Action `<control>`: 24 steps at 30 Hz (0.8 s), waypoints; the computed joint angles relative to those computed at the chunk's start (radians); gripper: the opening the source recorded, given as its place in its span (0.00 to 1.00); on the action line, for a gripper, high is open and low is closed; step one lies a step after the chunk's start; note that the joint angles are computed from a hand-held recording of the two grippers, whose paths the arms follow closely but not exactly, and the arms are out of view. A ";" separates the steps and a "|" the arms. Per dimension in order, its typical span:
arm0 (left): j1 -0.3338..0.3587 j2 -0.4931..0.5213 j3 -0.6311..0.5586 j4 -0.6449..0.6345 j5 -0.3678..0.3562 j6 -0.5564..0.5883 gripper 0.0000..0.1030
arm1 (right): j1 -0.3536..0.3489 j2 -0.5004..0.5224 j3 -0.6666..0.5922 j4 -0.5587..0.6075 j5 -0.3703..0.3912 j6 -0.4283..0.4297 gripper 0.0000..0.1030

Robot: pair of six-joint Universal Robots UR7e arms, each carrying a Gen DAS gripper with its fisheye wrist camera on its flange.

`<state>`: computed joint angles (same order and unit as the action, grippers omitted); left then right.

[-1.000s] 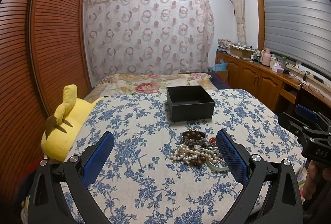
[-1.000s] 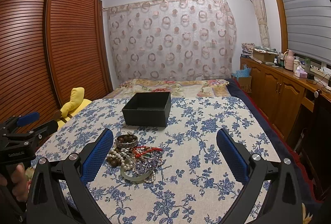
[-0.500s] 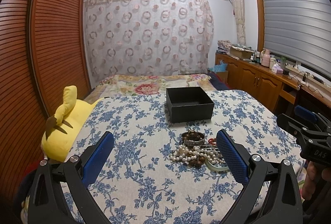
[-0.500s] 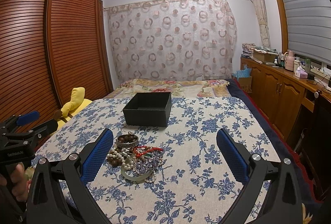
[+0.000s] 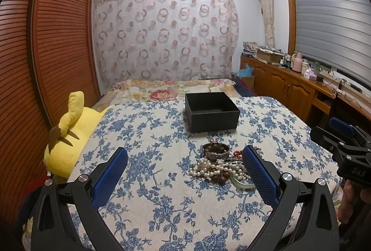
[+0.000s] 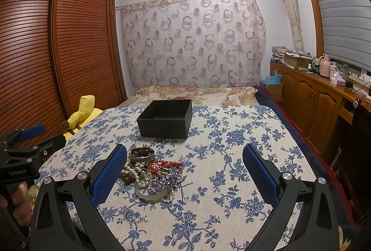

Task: Organize jewelry
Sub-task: 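Lower the left tool onto the silver bangle while the right tool approaches the pile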

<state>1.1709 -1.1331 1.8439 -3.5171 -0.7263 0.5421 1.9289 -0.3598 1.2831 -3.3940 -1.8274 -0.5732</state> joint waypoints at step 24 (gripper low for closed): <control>0.120 0.068 -0.154 0.385 -0.187 -0.092 0.89 | -0.050 0.053 -0.122 0.352 0.048 -0.088 0.76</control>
<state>1.2908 -1.0651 1.6900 -3.1323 -0.9135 0.4497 1.8791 -0.3064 1.1606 -3.0424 -1.7798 -0.6615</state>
